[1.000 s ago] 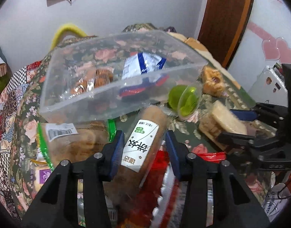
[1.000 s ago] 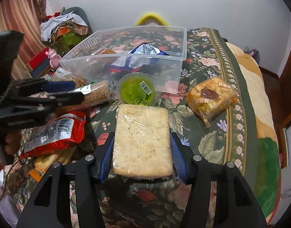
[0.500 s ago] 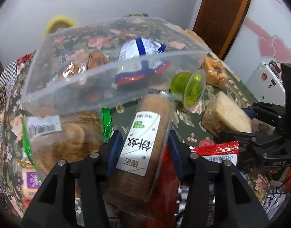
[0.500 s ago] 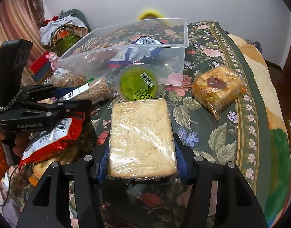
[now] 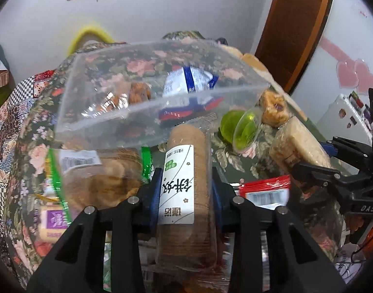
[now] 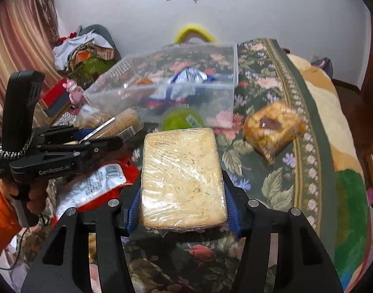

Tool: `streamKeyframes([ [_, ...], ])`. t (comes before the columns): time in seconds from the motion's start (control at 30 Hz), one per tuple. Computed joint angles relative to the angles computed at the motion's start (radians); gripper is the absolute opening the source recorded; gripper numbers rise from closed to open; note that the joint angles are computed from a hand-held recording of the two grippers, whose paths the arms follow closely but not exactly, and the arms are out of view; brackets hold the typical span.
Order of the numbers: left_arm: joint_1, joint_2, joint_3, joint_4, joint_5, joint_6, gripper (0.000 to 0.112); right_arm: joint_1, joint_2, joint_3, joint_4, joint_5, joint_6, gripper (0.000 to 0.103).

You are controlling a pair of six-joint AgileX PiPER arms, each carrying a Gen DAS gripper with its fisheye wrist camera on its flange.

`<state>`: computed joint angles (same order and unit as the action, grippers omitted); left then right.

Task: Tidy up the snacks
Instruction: 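Lower cracker roll and square cake into the clear box and open both tools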

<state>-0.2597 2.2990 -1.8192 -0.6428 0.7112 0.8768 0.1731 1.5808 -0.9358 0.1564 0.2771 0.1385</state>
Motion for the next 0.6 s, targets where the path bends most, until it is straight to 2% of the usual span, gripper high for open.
streamKeyframes([
  [0.1,0.01,-0.054,0.052,-0.04,-0.025,0.036,0.036,0.003,-0.016,-0.021,-0.053,0.007,0.047,0.053],
  [0.37,0.046,-0.137,0.085,-0.143,-0.022,0.067,0.036,0.007,-0.025,-0.096,-0.196,0.014,0.164,0.053],
  [0.6,0.048,-0.135,0.01,-0.161,-0.033,0.017,0.036,0.0,-0.012,-0.162,-0.262,0.001,0.212,0.053],
])
